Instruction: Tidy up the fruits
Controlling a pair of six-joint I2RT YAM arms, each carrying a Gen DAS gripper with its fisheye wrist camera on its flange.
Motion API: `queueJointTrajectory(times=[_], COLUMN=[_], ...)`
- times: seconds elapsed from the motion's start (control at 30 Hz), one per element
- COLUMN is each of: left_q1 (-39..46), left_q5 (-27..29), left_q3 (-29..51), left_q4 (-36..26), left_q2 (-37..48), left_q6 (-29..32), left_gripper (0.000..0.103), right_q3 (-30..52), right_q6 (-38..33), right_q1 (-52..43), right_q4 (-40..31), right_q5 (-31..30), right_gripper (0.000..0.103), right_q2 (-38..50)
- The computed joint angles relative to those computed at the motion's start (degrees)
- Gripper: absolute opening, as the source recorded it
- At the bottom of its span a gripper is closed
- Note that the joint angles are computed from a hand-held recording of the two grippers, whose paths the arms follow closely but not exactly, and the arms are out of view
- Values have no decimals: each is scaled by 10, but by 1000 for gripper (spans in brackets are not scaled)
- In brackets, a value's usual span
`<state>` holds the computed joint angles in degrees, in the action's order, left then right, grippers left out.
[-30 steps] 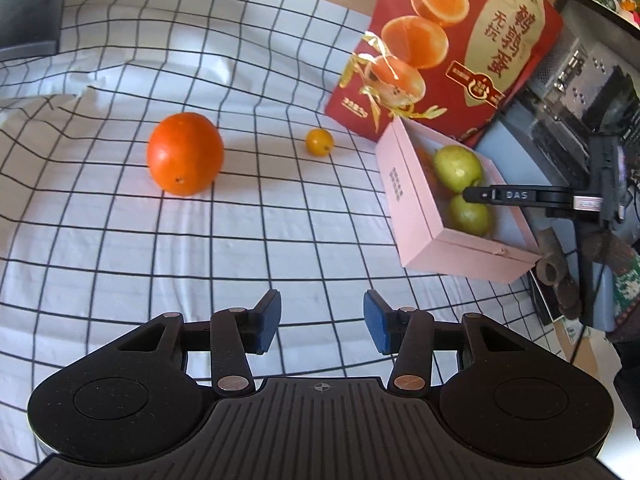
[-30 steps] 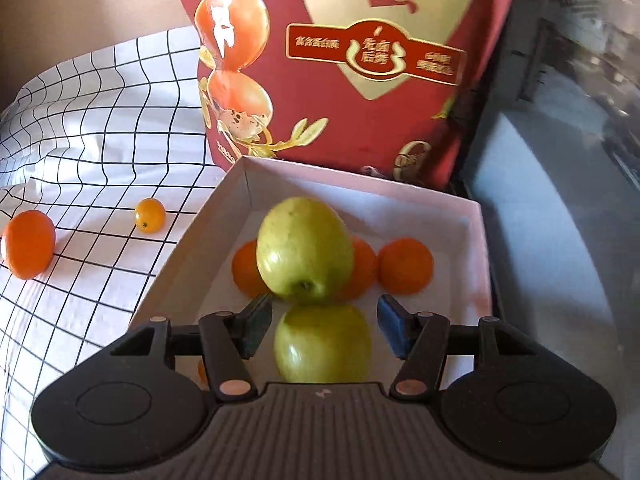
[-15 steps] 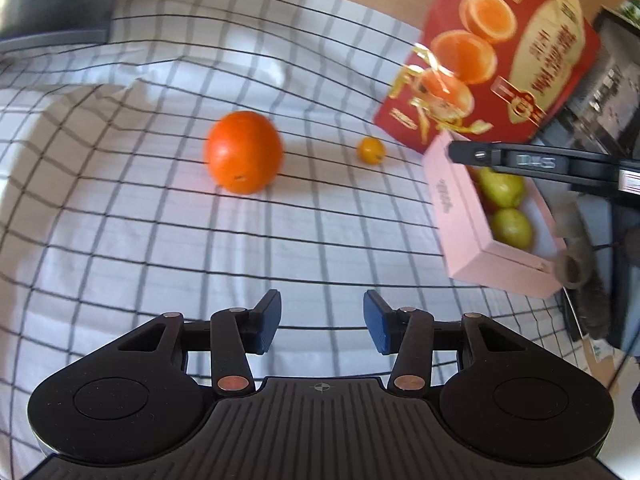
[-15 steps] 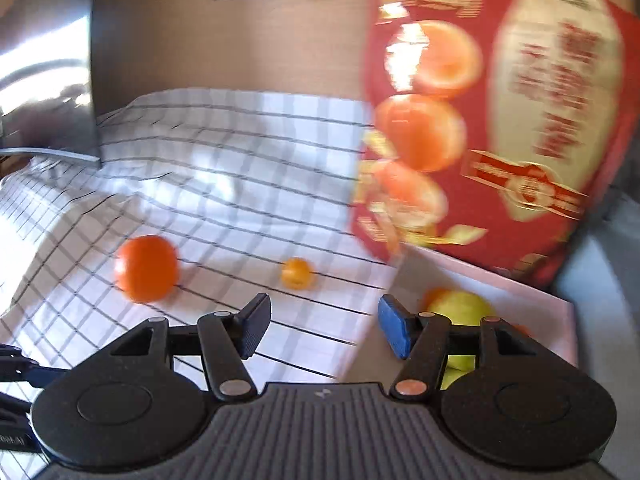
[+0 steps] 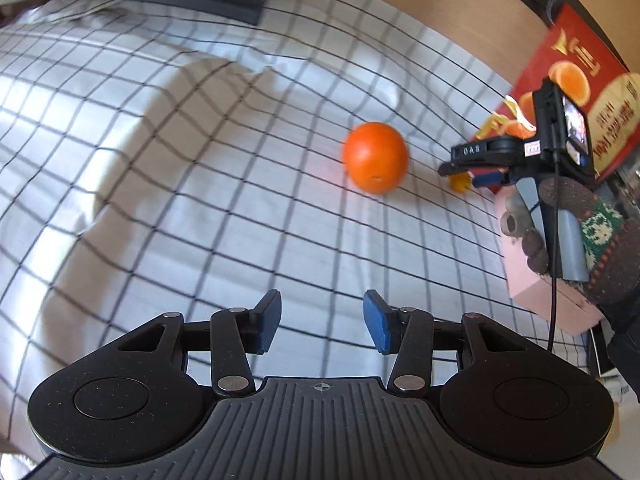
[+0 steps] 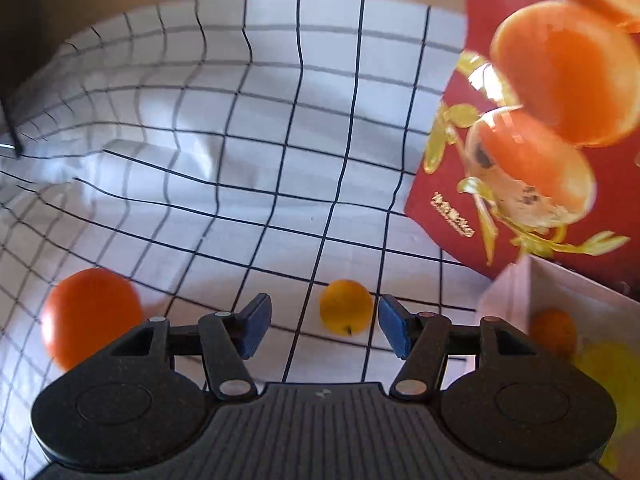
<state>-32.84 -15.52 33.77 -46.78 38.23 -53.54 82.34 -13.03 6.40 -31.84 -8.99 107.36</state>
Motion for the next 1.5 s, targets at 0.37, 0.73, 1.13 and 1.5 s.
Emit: queueJointTrajectory(times=[0.37, 0.73, 1.13, 1.5], left_q1=[31, 34, 63, 109], left_q5=[35, 77, 94, 103], left_q3=[-10, -10, -18, -27], left_q4=[17, 91, 86, 47], left_q2=[-8, 59, 52, 3], left_q6=[32, 77, 84, 90], left_gripper=[50, 50, 50, 50], right_q3=[39, -140, -309, -282], right_q6=[-5, -49, -83, -40], right_q1=[-6, -52, -21, 10], right_q4=[-50, -98, -76, -41], right_q5=[-3, -142, -145, -172], right_gripper=[32, 32, 32, 70], right_q2=[32, -173, -302, -337])
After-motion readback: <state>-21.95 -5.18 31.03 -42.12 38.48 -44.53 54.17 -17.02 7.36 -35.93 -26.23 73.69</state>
